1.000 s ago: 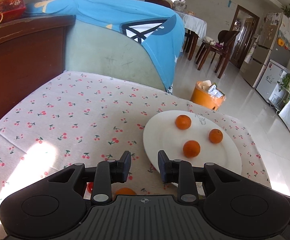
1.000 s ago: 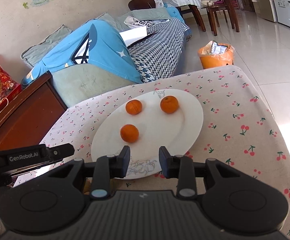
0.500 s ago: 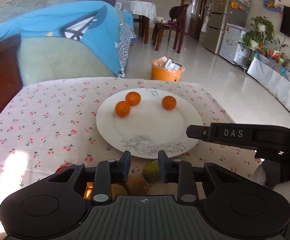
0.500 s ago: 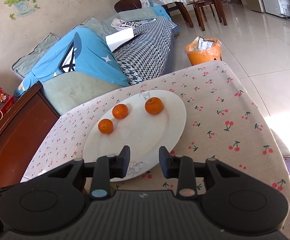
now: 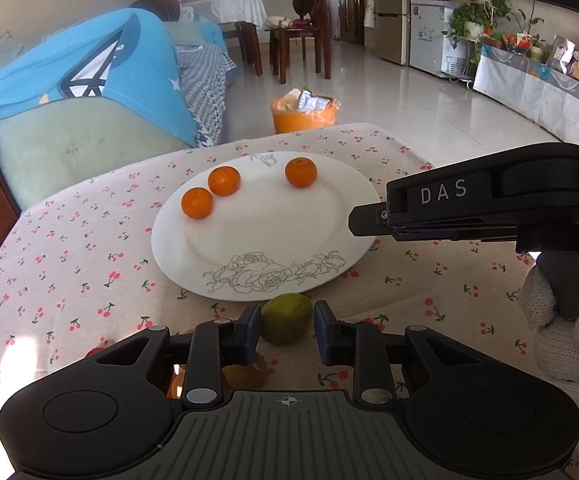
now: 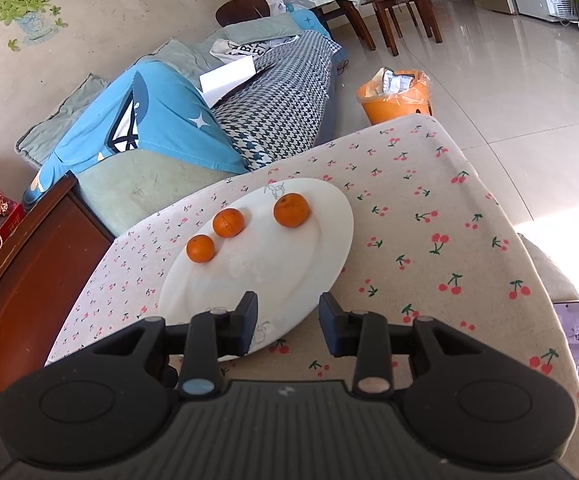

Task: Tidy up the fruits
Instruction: 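Carry the green mango onto the plate and open the left tool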

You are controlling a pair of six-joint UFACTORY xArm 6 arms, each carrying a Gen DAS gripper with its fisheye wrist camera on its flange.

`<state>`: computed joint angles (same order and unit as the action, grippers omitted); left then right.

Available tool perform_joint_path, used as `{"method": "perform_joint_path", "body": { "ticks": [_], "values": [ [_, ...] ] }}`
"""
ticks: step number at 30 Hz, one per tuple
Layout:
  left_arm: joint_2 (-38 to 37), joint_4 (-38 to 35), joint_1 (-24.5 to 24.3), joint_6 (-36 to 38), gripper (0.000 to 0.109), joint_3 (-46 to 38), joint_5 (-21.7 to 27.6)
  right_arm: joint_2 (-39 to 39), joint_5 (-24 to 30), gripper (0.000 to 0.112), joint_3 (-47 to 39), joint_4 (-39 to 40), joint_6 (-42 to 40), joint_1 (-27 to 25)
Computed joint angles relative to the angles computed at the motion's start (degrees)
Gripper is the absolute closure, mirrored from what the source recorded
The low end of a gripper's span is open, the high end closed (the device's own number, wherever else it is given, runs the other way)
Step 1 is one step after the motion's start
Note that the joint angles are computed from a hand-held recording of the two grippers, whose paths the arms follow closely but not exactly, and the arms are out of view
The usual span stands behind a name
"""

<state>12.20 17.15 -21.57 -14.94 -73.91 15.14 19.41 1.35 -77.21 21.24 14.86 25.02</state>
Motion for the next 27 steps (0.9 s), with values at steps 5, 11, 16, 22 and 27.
{"method": "perform_joint_path", "body": {
  "ticks": [5, 11, 16, 22, 27],
  "values": [
    [0.68, -0.04, 0.45, -2.28, 0.082, -0.01, -0.23, 0.10, 0.14, 0.077, 0.02, -0.92, 1.41, -0.12],
    [-0.21, -3.22, -0.02, 1.15, 0.082, 0.89, -1.38, -0.08, -0.09, 0.077, 0.37, -2.35, 2.79, -0.37],
    [-0.21, -5.18, 0.53, 0.60, 0.082, -0.41, -2.87, -0.19, -0.62, 0.077, 0.54, -0.15, 1.55, -0.22],
    [4.22, -2.30, 1.57, -6.25, 0.082, -7.30, -0.68, -0.24, -0.17, 0.077, 0.63, -0.21, 1.18, -0.28],
    [7.35, -2.72, 1.66, -6.03, 0.077, -12.33, 1.79, -0.02, 0.90, 0.074, -0.02, 2.21, -1.57, 0.12]
  ]
}}
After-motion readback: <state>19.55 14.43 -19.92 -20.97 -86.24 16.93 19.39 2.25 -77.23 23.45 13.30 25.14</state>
